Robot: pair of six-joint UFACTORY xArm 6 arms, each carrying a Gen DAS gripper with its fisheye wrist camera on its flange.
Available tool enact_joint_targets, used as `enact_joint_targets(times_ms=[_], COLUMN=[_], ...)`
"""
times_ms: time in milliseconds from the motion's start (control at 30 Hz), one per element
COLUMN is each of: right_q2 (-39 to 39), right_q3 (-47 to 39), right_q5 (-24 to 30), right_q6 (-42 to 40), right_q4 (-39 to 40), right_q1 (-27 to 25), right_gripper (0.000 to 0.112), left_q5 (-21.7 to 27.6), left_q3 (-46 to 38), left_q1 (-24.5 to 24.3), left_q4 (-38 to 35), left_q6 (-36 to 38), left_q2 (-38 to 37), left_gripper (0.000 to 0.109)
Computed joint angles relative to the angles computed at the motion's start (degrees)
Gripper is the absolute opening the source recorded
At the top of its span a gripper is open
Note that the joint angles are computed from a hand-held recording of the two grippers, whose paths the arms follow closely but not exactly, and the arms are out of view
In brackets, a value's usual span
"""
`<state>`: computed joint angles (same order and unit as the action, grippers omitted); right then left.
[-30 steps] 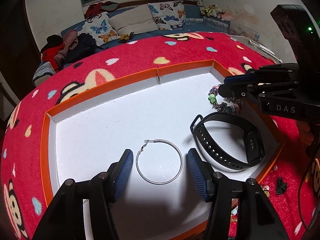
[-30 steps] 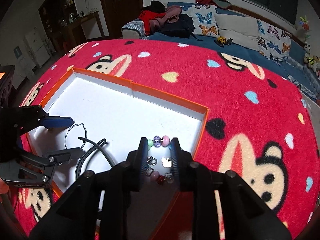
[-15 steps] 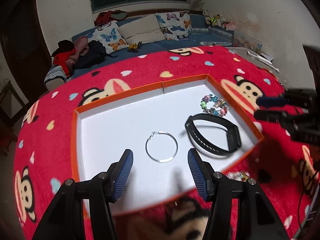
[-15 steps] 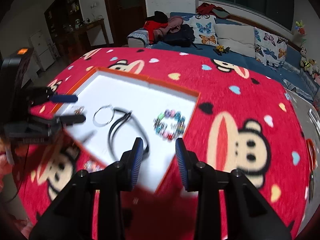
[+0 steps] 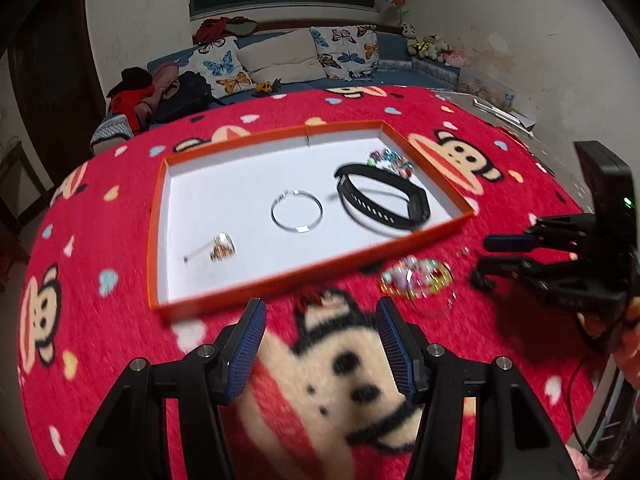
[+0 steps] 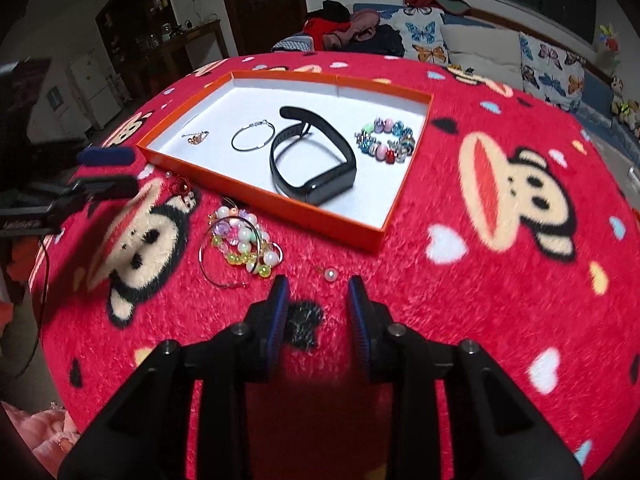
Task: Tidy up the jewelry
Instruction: 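Move both tools back toward the beaded jewelry and pearl beside the tray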
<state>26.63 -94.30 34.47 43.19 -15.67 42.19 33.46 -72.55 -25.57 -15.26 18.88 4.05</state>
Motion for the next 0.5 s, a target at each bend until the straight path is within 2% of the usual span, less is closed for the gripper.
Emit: enact_joint_targets(times_ms=[200, 500], right_q2=[2.2, 3.7], right_q3=[-2.1, -3.9], right_q5=[0.3, 1.6], right_q6=[-0.6, -0.4], right_q4=[-0.1, -2.9], right_q1=[-0.3, -0.1], right_gripper=[0.026, 0.016], left_q5=[-0.4, 0.4], left_q3=[4.1, 1.3], left_q1=[-0.4, -4.0], left_q4=[-2.1, -3.3], left_q6=[-0.3, -5.2], left_q2=[-2.3, 0.1], left_gripper=[0.061, 0.061])
